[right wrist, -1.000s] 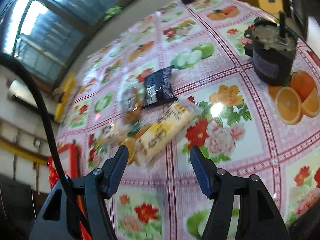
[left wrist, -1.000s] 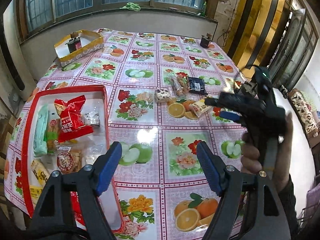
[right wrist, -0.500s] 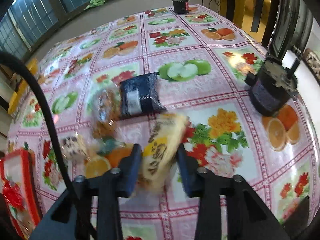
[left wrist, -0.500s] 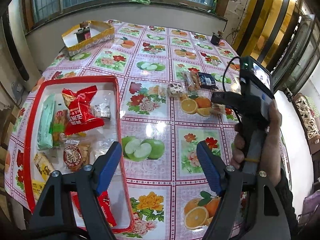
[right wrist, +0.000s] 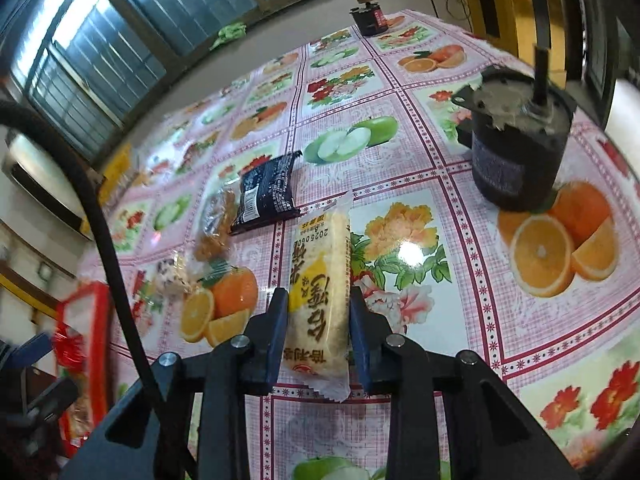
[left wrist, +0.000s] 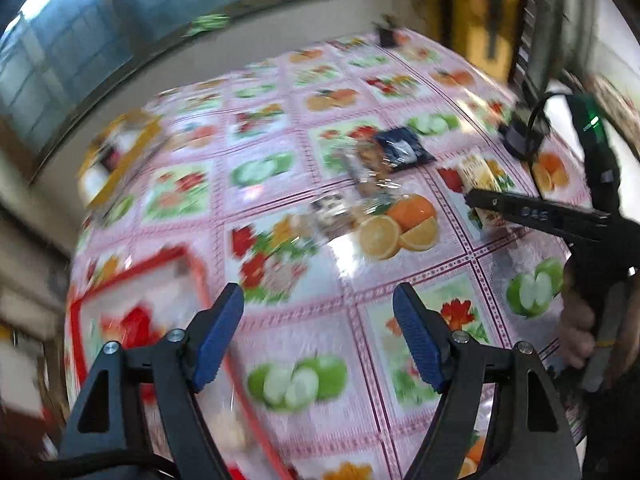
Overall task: Organize snacks
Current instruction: 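Grasp the yellow cake pack with the right gripper while the left grasps a clear-wrapped cake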
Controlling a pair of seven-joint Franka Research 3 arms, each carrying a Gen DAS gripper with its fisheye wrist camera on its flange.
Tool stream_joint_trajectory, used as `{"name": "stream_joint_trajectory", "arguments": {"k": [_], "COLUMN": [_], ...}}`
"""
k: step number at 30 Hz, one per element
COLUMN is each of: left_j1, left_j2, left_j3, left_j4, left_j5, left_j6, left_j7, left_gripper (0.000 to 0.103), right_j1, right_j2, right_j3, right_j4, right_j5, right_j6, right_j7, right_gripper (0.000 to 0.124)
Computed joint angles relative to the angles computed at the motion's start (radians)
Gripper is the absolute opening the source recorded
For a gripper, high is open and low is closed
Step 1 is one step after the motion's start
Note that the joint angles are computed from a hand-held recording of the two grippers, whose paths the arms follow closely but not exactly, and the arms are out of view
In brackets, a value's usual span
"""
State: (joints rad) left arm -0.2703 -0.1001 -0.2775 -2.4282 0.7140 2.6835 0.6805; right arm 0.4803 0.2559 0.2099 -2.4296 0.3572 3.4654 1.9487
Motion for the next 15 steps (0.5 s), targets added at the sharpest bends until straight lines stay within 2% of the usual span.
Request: {"name": "stream_joint_trajectory", "arguments": {"k": [1,2,4,5,8,11,14,15], "left_j1": [0.003,0.006,0.003,-0.004,-0.026,-0.031,-0.032,-0.038], "left_j2": [0.037,0.082,0.164,0.215,0.317,0.358,0.384,0.392], "left_j3": [0.012,0.020,0.028,0.036,0.071,0.091,0.097,0.102], "left_j4": [0.026,0.061,0.131,0.179,0.275,0.315,0.327,0.333], "left_j5": [-0.018,-0.025,-0.027,0.025,0.114,0.108,0.106,0.106], "left_j6": [0.016,0.020,-0.022,-0.060,-0.105,-0.088,-0.032,-0.029], "left_j7": [0.058,0.120,0.234,0.258,0.263,0.264,0.313,0.313], "left_gripper": [0.077,0.077,0.077,0.077,0.078,0.077,0.076,0.071], "right_j1": [-0.047,-0.064,-0.072,-0.069,-0.059,-0.020,-0.046,-0.053], "right_j2": [-0.003,-0.004,-0.009,-0.010,-0.013,-0.016,-0.012,-0.011], "right_j3": [0.044,0.052,0.055,0.052,0.042,0.009,0.029,0.033], "right_j4": [-0.008,-0.015,-0.022,-0.021,-0.020,-0.015,-0.014,-0.014], "right_j5": [-0.018,-0.048,-0.074,-0.078,-0.080,-0.050,-0.069,-0.076], "right_j6": [0.007,0.012,0.014,0.010,0.004,-0.010,-0.010,-0.011], "right_j7": [0.018,0.047,0.075,0.081,0.090,0.066,0.079,0.083], "right_gripper": [0.029,0.029,0.029,0.029,0.029,0.029,0.029,0.029]}}
